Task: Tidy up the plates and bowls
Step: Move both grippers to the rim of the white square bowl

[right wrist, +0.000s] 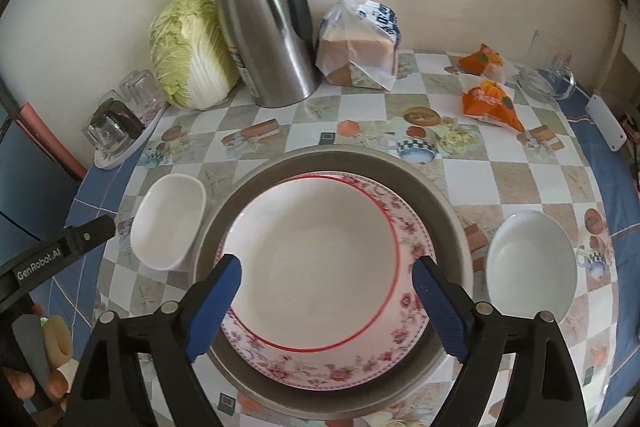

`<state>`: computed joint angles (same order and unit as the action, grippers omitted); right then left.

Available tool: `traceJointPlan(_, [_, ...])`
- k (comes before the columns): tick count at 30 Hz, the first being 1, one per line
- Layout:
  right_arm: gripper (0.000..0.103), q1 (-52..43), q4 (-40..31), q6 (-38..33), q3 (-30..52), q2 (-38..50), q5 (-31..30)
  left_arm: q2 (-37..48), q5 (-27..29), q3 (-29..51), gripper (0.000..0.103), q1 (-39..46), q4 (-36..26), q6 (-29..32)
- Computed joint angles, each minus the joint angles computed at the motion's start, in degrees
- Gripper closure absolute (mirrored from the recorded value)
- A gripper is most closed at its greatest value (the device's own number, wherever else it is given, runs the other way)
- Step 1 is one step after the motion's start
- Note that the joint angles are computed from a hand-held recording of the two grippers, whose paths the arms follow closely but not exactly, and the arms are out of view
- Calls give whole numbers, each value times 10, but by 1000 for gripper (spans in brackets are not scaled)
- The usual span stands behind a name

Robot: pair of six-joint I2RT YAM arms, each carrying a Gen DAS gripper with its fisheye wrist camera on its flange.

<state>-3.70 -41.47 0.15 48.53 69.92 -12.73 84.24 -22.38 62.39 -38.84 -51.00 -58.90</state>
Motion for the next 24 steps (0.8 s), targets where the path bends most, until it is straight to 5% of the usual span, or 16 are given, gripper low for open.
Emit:
traceJointPlan(13, [11,140,70,75,-15,-21,46,-144,38,-131,9,111,49,16])
traceJointPlan(24, [11,206,148,118,-17,15,41,-150,98,-190,8,165,146,35])
